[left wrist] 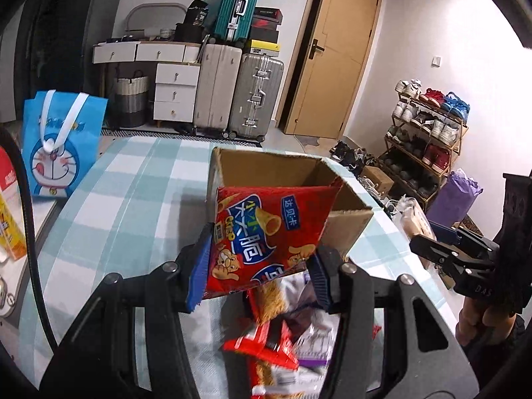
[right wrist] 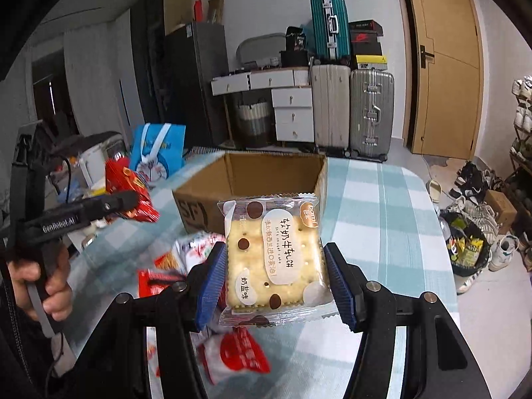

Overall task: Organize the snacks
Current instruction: 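Carry the red chip bag and cookie pack into the cardboard box and release both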

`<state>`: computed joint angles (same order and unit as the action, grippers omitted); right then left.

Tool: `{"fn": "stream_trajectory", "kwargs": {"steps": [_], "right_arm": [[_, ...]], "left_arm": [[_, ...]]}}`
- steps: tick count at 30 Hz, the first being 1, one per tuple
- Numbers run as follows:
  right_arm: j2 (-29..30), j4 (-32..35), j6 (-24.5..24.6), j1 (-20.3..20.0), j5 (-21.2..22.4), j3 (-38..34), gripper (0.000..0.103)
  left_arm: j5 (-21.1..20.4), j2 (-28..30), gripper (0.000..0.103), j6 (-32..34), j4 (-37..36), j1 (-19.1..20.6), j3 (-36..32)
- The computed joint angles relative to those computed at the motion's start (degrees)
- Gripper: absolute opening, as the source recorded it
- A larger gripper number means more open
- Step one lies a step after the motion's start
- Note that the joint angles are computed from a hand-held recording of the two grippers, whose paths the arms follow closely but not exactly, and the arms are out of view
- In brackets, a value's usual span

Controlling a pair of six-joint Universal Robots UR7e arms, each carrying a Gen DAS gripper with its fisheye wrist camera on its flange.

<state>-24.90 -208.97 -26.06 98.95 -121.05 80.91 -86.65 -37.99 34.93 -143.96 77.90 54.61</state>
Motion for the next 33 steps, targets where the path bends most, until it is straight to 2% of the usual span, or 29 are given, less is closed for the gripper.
{"fn": "stream_trajectory", "kwargs": {"steps": [7, 15, 24, 33], "right_arm": [[1.06, 1.43, 0.04, -0.11, 0.63, -4.29, 0.059], [3.23, 5.19, 0.22, -0.94, 2.52, -10.89, 0.059], [7.1, 10.55, 0.62, -2.51, 4.73, -19.45, 0.059], [10.24, 14.37, 3.41, -4.24, 6.75, -26.83, 0.059]], "left_arm": [[0.38, 2.95, 0.049, 0.59, 0.01, -1.68, -3.45], [0.85, 8.49, 0.049, -0.42, 1.89, -2.47, -11.73], [3.06, 16.15, 0.049, -0.03, 5.48, -2.79, -23.37], [5.79, 24.75, 0.049, 2.06, 10.97, -3.05, -37.43]]}}
